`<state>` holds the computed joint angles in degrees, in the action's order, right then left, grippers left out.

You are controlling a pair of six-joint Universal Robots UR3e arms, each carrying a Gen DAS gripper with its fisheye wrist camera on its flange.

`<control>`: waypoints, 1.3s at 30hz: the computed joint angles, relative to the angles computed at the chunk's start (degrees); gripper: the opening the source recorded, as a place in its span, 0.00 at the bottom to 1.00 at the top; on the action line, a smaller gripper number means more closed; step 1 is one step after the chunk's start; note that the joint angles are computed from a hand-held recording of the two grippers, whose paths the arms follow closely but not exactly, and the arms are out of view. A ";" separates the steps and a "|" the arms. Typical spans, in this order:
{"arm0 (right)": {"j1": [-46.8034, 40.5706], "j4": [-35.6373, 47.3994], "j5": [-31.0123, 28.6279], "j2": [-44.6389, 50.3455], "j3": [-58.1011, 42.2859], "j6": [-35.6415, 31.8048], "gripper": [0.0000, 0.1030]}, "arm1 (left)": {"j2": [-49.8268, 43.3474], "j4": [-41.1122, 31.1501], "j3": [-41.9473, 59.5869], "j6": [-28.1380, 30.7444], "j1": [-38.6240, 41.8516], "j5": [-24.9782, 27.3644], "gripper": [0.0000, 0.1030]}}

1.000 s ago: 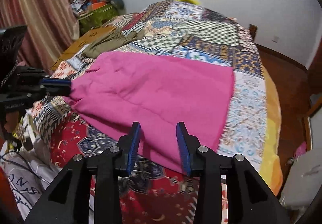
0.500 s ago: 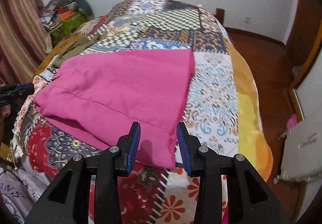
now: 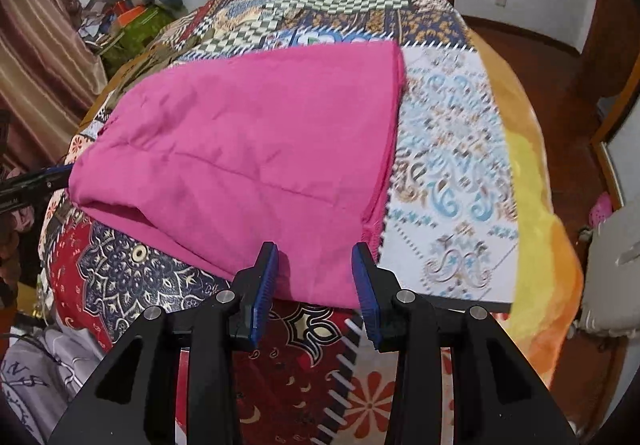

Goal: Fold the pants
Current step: 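Lift both open grippers away from the folded pink pants, then move both open grippers to the leg hem end of the pink pants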

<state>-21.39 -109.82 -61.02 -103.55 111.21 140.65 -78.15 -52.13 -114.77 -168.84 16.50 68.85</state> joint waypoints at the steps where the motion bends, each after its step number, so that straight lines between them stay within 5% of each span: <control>1: -0.26 -0.09 0.19 -0.36 0.53 -0.62 0.34 | 0.05 0.36 -0.15 -0.13 -0.17 0.58 0.20; 7: -0.52 -0.76 -1.13 -0.25 1.12 -1.75 0.30 | 0.42 1.83 -1.01 1.11 -0.98 3.36 0.11; 16: 0.35 -1.01 -2.98 0.33 -0.65 -1.01 0.29 | -0.27 1.88 1.68 1.85 -3.66 9.55 0.11; 23: 1.89 0.73 3.55 0.73 -7.27 -0.54 0.29 | -1.25 -1.03 9.08 1.18 -5.35 3.82 0.13; 26: 4.42 0.61 6.06 2.87 -9.06 1.02 0.29 | -5.52 0.14 12.03 -0.13 -9.67 4.10 0.26; 33: 13.54 -3.85 3.05 6.44 -7.17 1.79 0.29 | -16.33 1.10 16.83 -1.72 -17.83 6.94 0.26; 39: 8.90 -1.62 3.96 5.63 -5.42 -0.24 0.30 | -11.21 2.41 10.40 0.86 -14.05 5.04 0.28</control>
